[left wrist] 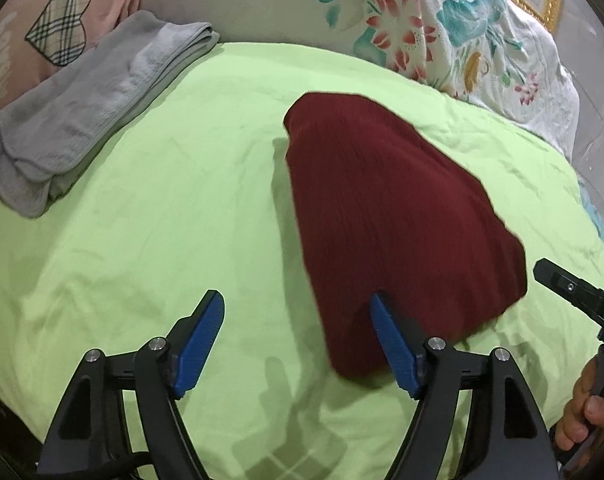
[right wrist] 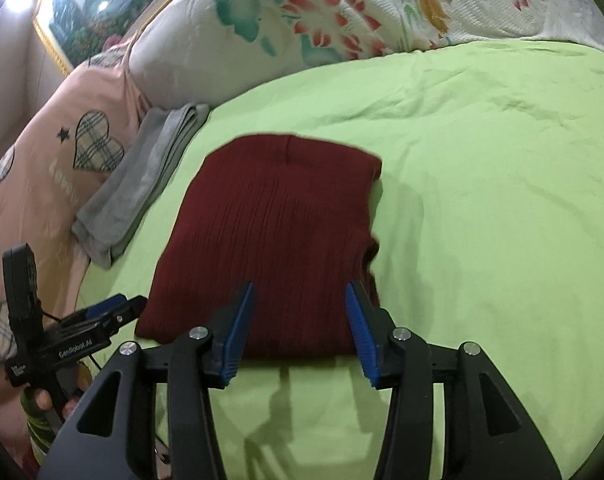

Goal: Fold large clothes

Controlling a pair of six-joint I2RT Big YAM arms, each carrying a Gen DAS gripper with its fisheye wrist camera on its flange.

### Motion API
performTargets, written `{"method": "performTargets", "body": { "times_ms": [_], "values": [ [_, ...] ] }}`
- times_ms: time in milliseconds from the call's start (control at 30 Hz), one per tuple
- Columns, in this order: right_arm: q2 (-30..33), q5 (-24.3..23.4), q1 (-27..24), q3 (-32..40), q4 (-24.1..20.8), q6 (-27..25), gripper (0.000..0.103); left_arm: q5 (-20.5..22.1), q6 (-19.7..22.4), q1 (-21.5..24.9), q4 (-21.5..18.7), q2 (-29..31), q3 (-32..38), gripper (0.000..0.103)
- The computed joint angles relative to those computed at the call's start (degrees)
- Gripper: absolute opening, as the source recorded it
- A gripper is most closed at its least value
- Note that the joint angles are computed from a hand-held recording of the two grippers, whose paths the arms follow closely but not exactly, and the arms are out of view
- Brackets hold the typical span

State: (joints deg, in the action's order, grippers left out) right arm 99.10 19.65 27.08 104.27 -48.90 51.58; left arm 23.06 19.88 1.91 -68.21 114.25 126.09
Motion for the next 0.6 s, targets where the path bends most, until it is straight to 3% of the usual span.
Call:
{"method": "performTargets", "body": {
  "times_ms": [600],
  "values": [
    [-2.6,0.6,4.8,-5.2,-2.8,2.6,0.061,-1.3,6.9,2.8,1.7,-5.8,-11.9,0.078]
  ]
}}
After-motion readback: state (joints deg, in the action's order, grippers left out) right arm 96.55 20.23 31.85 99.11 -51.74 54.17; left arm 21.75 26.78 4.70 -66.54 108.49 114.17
